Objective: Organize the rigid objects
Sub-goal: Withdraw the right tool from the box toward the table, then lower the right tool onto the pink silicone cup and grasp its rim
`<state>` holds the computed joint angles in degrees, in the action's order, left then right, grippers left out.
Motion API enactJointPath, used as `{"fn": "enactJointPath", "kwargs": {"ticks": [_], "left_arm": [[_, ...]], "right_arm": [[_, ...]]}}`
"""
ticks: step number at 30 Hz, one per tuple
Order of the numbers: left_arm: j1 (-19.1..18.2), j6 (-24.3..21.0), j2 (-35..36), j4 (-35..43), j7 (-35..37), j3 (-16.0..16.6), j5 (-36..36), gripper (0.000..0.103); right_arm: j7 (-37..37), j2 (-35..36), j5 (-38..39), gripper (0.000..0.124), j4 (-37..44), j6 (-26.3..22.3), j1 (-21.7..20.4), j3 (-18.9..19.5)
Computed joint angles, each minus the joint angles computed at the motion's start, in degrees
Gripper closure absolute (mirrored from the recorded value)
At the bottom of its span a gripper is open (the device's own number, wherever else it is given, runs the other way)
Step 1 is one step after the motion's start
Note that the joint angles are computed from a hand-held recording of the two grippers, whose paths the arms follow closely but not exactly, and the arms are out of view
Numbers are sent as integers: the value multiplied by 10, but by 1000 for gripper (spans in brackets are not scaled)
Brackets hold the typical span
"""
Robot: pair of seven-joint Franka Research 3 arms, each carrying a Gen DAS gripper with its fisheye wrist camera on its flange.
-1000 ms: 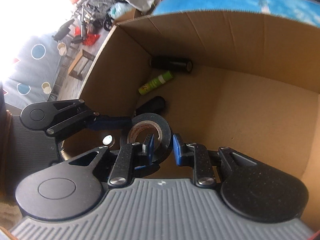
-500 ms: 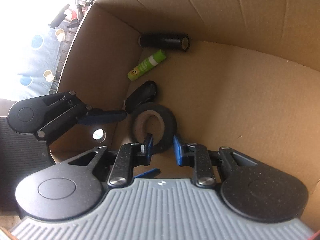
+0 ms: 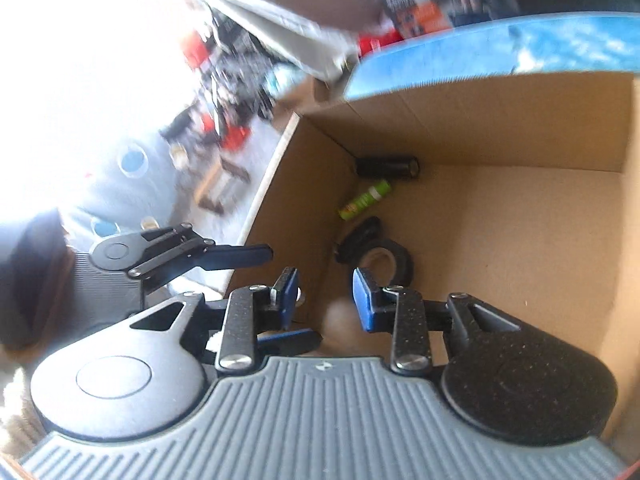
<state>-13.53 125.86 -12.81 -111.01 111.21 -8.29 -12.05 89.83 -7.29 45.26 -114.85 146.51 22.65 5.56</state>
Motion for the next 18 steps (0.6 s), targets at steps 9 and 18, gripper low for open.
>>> {"fn": "enactJointPath", "kwargs": {"ticks": [9,18], "left_arm": [[-48,89,-124,-119,25,19,-66,19],[-131,171,-213,-255,16,23,-73,19]], "right_arm": [[58,-233,-3,90,-231,187,33,37],[279,-426,-99,84,-411,229,-58,188]]}}
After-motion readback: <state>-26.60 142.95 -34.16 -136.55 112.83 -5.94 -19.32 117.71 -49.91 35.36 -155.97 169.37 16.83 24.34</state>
